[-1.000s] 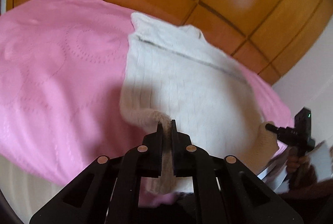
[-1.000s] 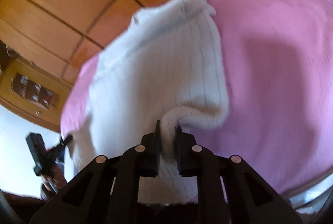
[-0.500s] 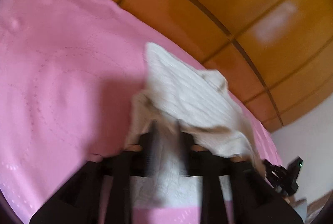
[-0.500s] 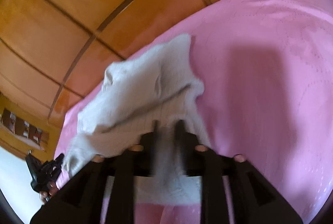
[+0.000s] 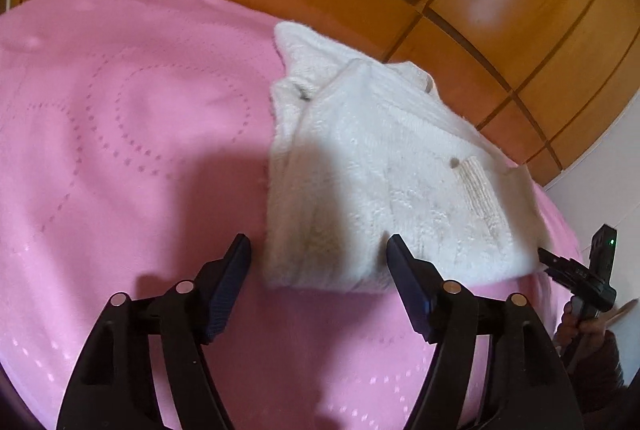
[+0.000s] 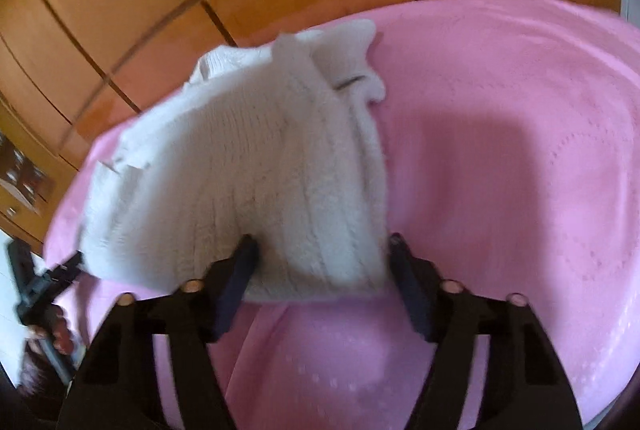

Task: Fold small clothes

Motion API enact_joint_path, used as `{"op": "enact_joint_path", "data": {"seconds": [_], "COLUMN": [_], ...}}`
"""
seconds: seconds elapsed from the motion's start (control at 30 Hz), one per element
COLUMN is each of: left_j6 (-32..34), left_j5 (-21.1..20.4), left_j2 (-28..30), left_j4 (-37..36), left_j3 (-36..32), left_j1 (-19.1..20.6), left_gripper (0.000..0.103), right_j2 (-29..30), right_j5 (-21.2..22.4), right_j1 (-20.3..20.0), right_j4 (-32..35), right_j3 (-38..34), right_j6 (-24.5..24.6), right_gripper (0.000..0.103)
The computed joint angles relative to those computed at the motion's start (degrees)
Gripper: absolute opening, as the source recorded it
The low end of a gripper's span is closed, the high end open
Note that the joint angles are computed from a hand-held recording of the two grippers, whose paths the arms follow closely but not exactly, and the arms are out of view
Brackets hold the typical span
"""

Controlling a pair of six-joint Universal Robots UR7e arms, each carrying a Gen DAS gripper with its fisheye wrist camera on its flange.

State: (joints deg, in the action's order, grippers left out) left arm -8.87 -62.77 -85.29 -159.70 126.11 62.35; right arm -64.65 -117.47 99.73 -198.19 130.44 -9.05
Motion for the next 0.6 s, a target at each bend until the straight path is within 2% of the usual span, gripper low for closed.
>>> {"op": "enact_joint_path", "data": {"seconds": [0.03,0.07,0.1,0.27,0.47,0.6], "left_j6": [-0.5,-1.4,-1.9,-1.6,-3.8,-7.2], "left_j5": [0.4,0.0,-0.5,0.7,-2.0,-3.0], "left_j2": [0.3,0.5,0.3,-2.7,-7.6,-13.8], "left_j4": [0.9,2.6,2.6,3.6,6.5,11.5], "left_j3": [-0.3,-1.1,-1.1,1.0,3.6,6.9], "left_j1": [-0.2,0.1,0.2,-1.8,-2.1,-3.9], "left_gripper": [0.034,0.020,0.017,0.013,0.012,0.012], "right_j2": [0.1,-0.2,-0.6,-4.0,-8.7,-12.2], "right_j5": [-0.2,-0.2,-0.6,1.8,5.0,6.9], "right_j1": [0.2,0.7,1.2,2.0,1.9,1.2], "right_j4": [0.7,2.0,2.2,1.8,3.6,4.9], "right_j3": [-0.3,-0.7,-0.6,2.1,6.3,9.8], "right_j6": [0.3,1.0,1.3,1.8,3.1,4.4], "right_gripper": [0.033,0.026,0.024,0.018,0.016,0.016]}}
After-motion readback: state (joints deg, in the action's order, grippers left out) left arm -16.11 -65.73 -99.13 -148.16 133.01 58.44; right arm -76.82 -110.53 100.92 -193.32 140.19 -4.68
